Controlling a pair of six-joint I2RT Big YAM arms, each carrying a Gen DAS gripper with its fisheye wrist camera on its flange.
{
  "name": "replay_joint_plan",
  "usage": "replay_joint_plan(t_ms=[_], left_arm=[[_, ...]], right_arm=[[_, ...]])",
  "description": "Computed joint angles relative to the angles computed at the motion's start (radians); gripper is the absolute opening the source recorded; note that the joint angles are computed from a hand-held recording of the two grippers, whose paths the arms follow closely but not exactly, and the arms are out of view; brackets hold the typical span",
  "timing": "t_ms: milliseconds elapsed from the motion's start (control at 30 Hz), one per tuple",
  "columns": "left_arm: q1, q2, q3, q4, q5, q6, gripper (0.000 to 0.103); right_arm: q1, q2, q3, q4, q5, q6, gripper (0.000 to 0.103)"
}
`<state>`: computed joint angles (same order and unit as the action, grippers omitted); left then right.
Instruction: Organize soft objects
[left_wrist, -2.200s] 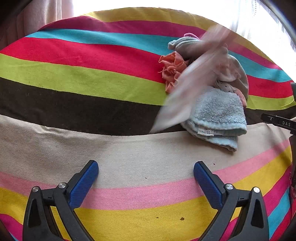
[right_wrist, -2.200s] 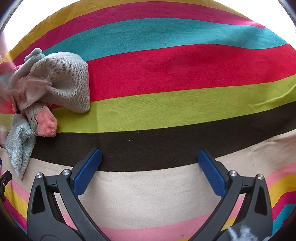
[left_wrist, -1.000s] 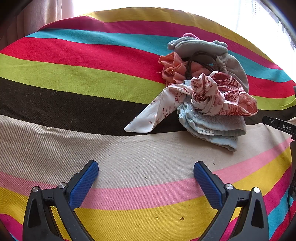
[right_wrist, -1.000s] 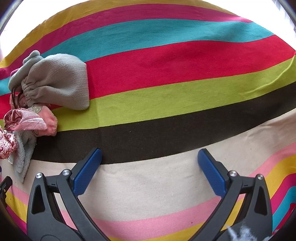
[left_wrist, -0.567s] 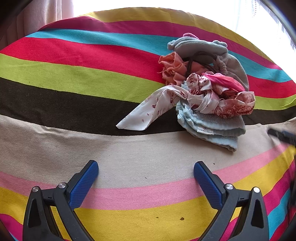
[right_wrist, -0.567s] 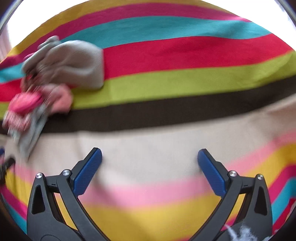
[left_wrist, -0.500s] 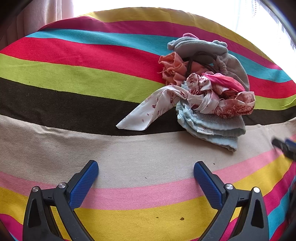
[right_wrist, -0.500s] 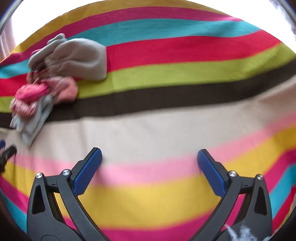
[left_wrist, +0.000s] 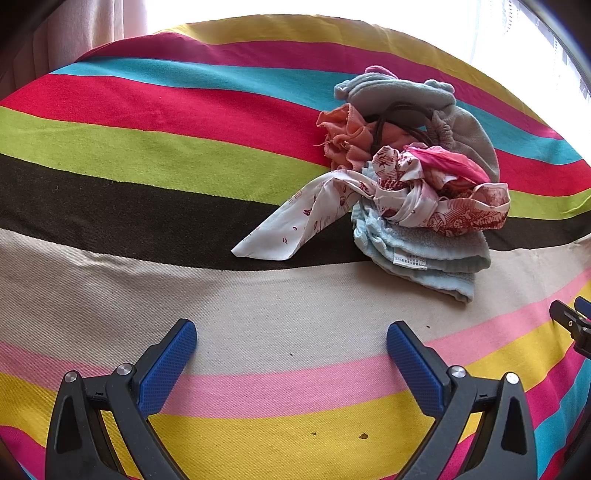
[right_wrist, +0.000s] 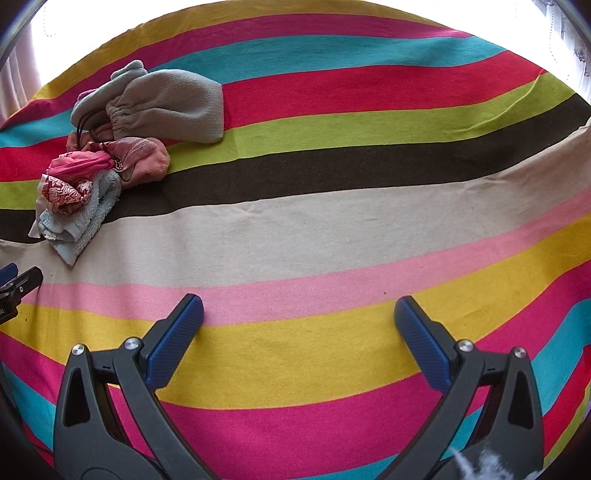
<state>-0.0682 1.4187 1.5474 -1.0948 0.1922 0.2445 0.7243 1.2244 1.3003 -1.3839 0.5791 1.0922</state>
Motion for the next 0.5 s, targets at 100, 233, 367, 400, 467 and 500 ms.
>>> replay_joint_plan(t_ms=[100, 233, 367, 400, 467, 500], left_arm=[[-0.001, 0.003, 0.004, -0.001, -0.001, -0.001, 0.103], [-0.001, 0.003, 0.003, -0.001, -0.001, -0.001, 0.103], [-0.001, 0.003, 0.004, -0.001, -0.001, -0.001, 0.103], [-0.001, 0.003, 0.003, -0.001, -0.001, -0.001, 0.103], [-0.002, 0.003, 0.004, -0.001, -0.001, -0.001, 0.103], [-0.002, 0.003, 0.004, -0.001, -0.001, -0.001, 0.103]], right_arm=[[-0.013, 0.001, 0.006, 0.003, -0.004, -0.014, 0.103], [-0.013, 0.003, 0.008, 0.003, -0.004, -0.015, 0.103], [-0.015, 0.011, 0.012, 0.008, -0.005, -0.017, 0.103], [-0.015, 0.01, 0.012, 0.008, -0.004, -0.018, 0.103], [-0.016, 0.01, 0.011, 0.009, -0.005, -0.019, 0.103], [-0.02, 0.013, 0.015, 0.01, -0.006, -0.023, 0.103]])
